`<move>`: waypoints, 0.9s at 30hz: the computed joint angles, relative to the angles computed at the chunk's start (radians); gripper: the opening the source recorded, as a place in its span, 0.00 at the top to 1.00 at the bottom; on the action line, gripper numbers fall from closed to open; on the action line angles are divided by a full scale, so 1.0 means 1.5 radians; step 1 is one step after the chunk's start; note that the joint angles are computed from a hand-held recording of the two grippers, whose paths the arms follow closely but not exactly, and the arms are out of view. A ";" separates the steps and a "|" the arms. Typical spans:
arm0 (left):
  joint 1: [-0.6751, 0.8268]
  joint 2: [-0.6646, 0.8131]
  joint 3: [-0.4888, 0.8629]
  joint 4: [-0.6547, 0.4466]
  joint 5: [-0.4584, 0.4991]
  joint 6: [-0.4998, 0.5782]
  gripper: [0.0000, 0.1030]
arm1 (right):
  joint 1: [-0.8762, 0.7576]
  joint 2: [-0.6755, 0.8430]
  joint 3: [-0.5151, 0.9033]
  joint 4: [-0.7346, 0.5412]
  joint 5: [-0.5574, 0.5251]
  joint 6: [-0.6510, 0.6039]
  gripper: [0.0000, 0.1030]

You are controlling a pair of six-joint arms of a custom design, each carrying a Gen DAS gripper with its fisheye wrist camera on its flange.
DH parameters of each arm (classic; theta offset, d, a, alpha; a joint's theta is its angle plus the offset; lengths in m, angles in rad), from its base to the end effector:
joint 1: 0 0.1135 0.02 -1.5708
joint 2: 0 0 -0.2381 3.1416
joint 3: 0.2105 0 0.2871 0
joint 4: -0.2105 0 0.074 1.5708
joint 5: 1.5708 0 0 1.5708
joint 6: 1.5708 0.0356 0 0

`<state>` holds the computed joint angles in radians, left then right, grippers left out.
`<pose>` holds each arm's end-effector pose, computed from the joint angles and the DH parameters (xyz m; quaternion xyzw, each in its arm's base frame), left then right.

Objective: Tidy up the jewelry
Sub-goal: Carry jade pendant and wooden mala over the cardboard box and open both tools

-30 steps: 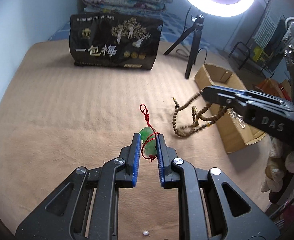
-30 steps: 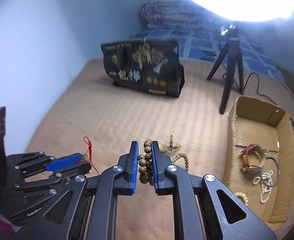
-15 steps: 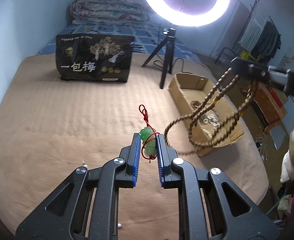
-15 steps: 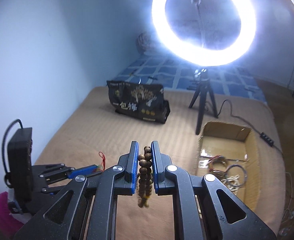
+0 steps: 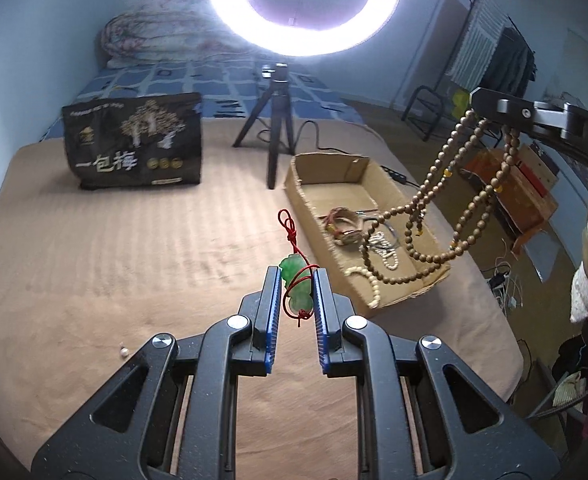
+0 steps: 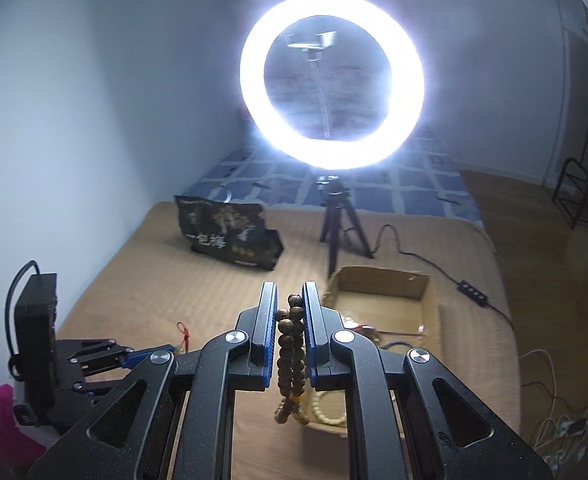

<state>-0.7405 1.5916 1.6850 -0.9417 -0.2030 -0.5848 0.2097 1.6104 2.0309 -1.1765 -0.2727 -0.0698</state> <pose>0.2786 -0.2449 0.3558 0.0367 0.9306 -0.1416 0.3355 0.3306 0.0802 0.4465 -0.1800 0.8933 0.1519 0.3829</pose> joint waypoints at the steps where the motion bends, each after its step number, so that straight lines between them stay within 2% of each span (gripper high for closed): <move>1: -0.004 0.014 0.014 0.000 0.001 0.002 0.86 | -0.009 0.003 0.002 0.001 -0.001 -0.004 0.89; 11: -0.025 0.156 0.149 0.004 0.015 0.036 0.86 | -0.075 0.070 0.060 -0.004 -0.009 -0.041 0.89; 27: -0.008 0.367 0.360 -0.011 0.059 0.073 0.86 | -0.117 0.260 0.215 0.004 0.003 -0.062 0.89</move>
